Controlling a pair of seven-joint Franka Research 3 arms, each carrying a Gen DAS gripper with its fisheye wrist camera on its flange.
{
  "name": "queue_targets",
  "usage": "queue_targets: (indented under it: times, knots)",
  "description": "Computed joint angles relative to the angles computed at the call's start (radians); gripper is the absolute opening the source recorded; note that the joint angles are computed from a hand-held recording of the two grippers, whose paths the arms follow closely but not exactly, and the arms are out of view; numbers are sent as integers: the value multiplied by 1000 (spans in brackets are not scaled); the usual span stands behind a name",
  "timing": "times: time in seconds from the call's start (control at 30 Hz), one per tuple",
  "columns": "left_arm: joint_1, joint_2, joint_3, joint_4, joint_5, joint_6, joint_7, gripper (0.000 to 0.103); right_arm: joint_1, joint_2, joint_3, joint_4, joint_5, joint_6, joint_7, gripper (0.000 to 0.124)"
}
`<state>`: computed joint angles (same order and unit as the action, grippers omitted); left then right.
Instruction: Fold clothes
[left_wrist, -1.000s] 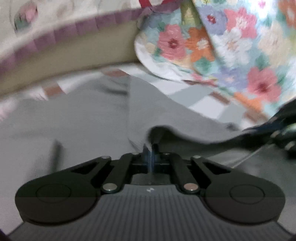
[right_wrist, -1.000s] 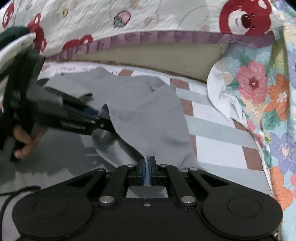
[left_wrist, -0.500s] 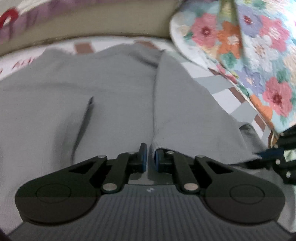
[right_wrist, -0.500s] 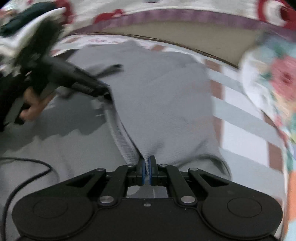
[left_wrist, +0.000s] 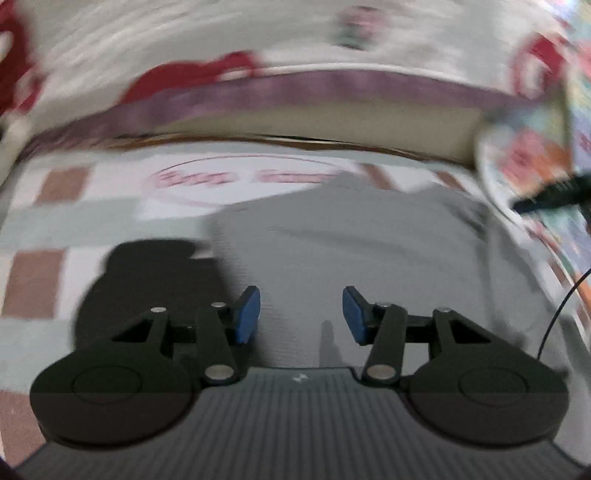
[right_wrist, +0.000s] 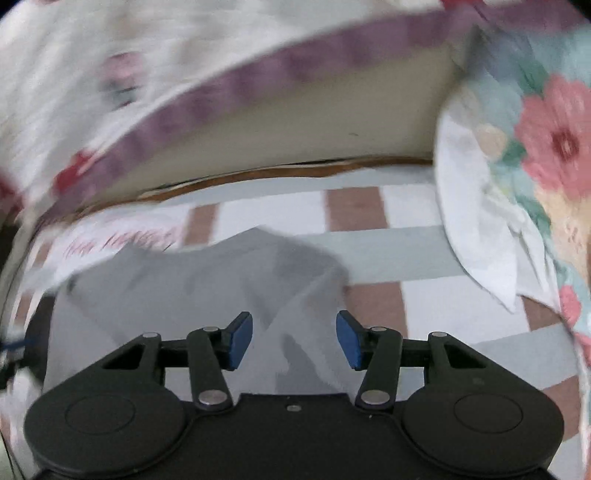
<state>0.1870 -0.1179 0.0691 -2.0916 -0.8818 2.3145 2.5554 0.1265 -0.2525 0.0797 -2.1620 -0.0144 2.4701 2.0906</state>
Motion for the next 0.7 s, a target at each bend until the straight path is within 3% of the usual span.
queue_targets:
  times: [0.1,0.27,0.3,0.33,0.4,0.47,0.53,0.7]
  knots:
    - [16,80,2,71,-38,-29,-29,48,-13,73,-20,48,22,-7,27,55]
    - [32,173,-59,176,-70,-44,-42,50,-5,185,-48,141,49,-81,13,55]
    - [34,182,-70,186,-72,-37,-46,50,-2,195,-48,147,23,-89,25,36]
    - [35,192,-81,196,-74,-30,-49,50,2,198,-47,146,-6,-87,39,8]
    - [36,203,-98,202,-74,-3,-56,50,7,198,-44,138,-103,-70,89,7]
    - [37,207,-110,197,-77,15,-56,50,-1,181,-35,116,-301,-28,213,7]
    - [36,202,-118,179,-78,39,-34,50,-2,178,-42,100,-320,9,215,7]
    - [33,197,-123,160,-102,68,-7,51,5,191,-39,93,-381,8,247,7]
